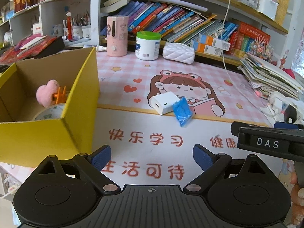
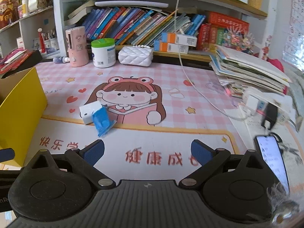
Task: Organize objects
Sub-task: 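Close the right gripper on the blue plush toy and lift it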
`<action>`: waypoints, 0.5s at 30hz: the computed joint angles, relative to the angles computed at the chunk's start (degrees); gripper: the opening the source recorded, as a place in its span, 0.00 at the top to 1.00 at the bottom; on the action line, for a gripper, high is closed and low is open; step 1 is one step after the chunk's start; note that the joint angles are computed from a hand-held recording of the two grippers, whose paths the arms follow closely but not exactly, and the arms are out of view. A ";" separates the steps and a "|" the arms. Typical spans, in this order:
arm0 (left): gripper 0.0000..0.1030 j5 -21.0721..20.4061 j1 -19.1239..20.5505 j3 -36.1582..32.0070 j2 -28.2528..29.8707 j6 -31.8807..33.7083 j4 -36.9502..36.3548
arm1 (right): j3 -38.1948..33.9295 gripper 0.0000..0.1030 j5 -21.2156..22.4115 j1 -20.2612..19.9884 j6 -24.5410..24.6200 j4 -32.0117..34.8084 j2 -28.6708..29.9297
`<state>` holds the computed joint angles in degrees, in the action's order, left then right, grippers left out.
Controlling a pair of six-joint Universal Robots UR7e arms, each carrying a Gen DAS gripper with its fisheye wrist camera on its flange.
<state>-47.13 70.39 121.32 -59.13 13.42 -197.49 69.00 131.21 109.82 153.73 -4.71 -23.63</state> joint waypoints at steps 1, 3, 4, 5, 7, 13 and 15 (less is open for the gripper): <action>0.08 0.32 -0.06 -0.53 0.56 -0.09 -0.13 | -0.78 0.06 -0.96 -0.37 -0.40 0.75 0.17; 0.08 1.00 -0.18 -1.68 1.68 -0.18 -0.29 | -2.66 0.07 -2.98 -1.06 -1.28 2.47 0.68; 0.08 1.39 -0.23 -2.33 2.27 -0.28 -0.37 | -3.74 0.07 -3.92 -1.40 -1.87 3.35 1.01; 0.08 1.69 -0.25 -2.92 2.75 -0.37 -0.39 | -4.67 0.07 -4.60 -1.62 -2.46 3.91 1.34; 0.08 2.17 -0.30 -4.08 3.69 -0.63 -0.39 | -6.47 0.07 -6.05 -2.14 -3.60 5.04 1.92; 0.08 4.28 -0.51 -7.65 6.52 -0.57 0.38 | -12.28 0.10 -10.80 -3.83 -5.39 10.69 4.00; 0.08 5.14 -0.48 -8.69 7.13 -0.69 2.00 | -16.59 0.16 -12.54 -4.40 -4.88 15.46 5.82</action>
